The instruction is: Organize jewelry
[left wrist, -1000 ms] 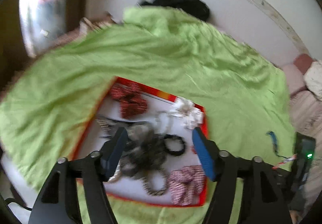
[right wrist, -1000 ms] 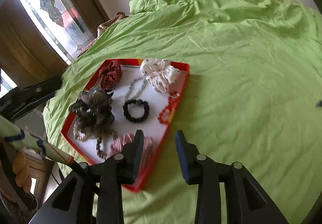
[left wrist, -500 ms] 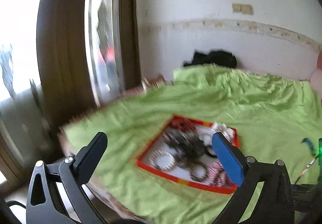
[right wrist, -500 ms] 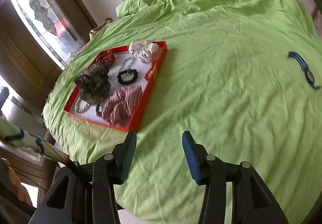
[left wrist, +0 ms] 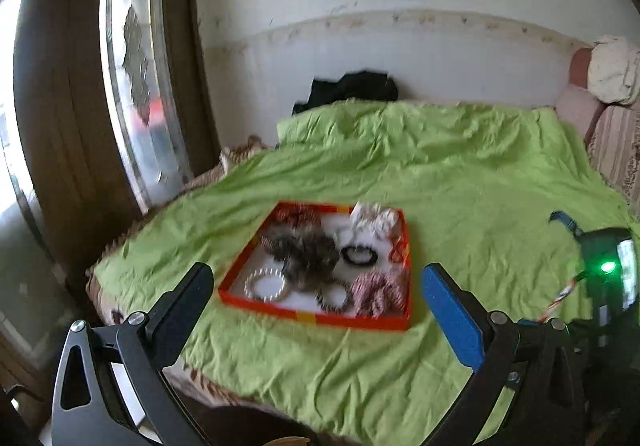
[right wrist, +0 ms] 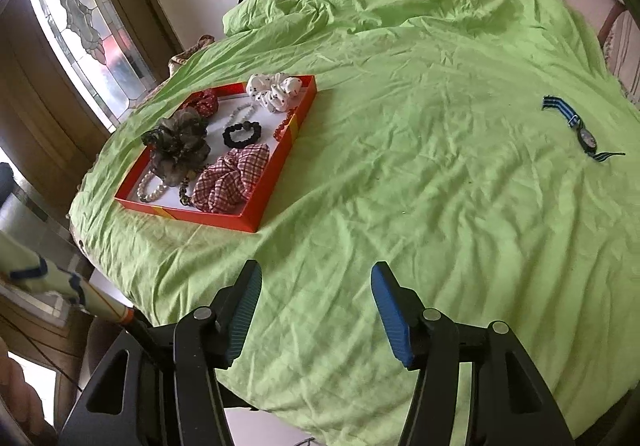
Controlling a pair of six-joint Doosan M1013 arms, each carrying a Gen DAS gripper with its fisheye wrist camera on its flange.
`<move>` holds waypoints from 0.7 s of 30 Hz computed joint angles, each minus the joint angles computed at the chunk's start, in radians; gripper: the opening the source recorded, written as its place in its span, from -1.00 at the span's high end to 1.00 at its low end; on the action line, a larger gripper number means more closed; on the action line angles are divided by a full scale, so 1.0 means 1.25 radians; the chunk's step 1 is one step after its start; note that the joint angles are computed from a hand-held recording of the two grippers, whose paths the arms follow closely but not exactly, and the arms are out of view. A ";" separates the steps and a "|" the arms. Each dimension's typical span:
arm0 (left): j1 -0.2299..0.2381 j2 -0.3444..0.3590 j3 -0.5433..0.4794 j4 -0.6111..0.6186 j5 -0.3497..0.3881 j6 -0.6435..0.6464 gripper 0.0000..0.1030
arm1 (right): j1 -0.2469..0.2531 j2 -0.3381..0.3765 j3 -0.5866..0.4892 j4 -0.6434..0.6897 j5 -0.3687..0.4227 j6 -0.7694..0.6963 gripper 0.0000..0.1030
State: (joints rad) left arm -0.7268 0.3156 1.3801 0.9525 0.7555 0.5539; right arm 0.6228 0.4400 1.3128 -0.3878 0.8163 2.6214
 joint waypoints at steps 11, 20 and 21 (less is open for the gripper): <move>0.033 0.030 -0.020 -0.184 0.058 0.093 -1.00 | 0.013 0.018 -0.015 -0.016 0.045 -0.015 -0.29; 0.047 0.054 -0.034 -0.260 0.125 0.140 -1.00 | 0.019 0.031 -0.033 -0.022 0.080 -0.022 -0.34; 0.049 0.054 -0.034 -0.266 0.130 0.142 -1.00 | 0.020 0.033 -0.036 -0.019 0.083 -0.026 -0.34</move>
State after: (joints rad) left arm -0.6660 0.3834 1.3374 0.6196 0.9180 0.7318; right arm 0.6481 0.4818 1.2684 -0.4113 0.9197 2.5885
